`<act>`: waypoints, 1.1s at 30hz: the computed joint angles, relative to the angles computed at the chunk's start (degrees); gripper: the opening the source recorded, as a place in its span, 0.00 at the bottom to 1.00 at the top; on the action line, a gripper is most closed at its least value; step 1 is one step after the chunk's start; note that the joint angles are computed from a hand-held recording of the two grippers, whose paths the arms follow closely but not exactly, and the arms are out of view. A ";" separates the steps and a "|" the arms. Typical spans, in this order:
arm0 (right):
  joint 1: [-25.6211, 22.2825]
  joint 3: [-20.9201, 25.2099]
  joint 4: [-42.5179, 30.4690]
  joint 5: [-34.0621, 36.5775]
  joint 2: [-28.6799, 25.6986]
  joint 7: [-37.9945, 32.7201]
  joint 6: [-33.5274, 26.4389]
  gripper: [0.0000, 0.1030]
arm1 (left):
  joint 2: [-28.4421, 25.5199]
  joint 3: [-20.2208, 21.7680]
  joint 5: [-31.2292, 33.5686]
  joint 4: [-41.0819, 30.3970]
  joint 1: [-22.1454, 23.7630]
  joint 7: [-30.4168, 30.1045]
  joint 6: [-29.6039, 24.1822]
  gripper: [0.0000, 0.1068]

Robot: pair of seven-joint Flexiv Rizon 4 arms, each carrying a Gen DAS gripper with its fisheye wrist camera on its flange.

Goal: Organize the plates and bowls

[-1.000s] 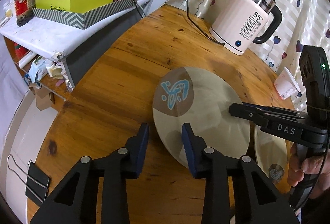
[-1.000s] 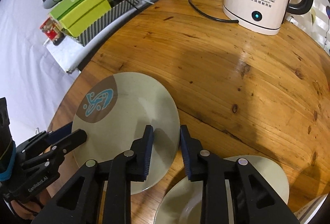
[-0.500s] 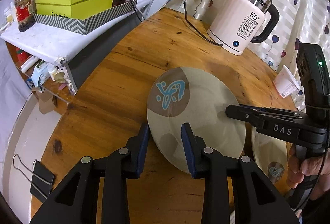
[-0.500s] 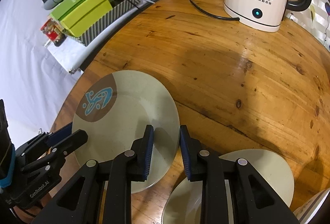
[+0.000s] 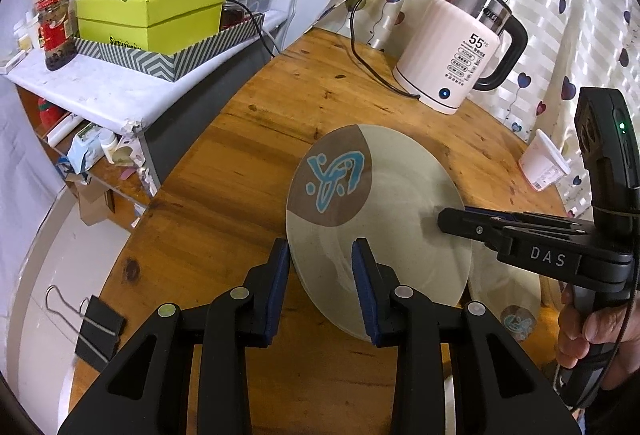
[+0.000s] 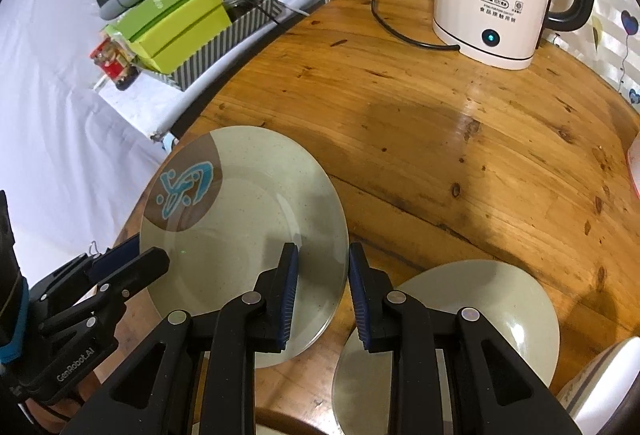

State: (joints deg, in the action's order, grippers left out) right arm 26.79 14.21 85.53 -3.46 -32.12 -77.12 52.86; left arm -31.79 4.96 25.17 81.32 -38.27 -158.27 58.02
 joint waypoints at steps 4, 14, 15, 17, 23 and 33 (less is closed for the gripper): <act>0.00 0.07 1.67 0.17 1.56 0.46 0.61 0.24 | 0.79 0.00 0.56 0.08 -0.57 -0.34 -0.70 0.31; -0.27 0.34 7.42 0.16 6.31 2.01 1.82 0.24 | 2.39 -1.14 2.11 0.62 -1.74 -1.39 -2.32 0.31; -0.27 0.37 8.04 0.12 6.81 2.22 1.90 0.24 | 2.59 -1.30 2.19 0.73 -1.86 -1.46 -2.46 0.31; -0.34 0.50 9.51 0.11 8.05 2.54 2.27 0.24 | 2.96 -1.43 2.69 0.82 -2.25 -1.81 -2.81 0.31; -0.94 1.13 14.61 0.97 12.15 3.49 3.99 0.24 | 4.13 -2.23 4.25 1.06 -3.52 -3.07 -4.25 0.31; -1.91 1.86 23.01 2.91 18.35 5.03 6.18 0.24 | 4.85 -4.29 5.06 1.60 -5.39 -3.78 -5.69 0.31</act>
State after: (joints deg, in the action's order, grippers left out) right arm 24.87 16.07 108.54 -0.55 -13.77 -72.09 59.04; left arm -26.94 0.67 30.23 82.92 -43.66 -162.05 52.33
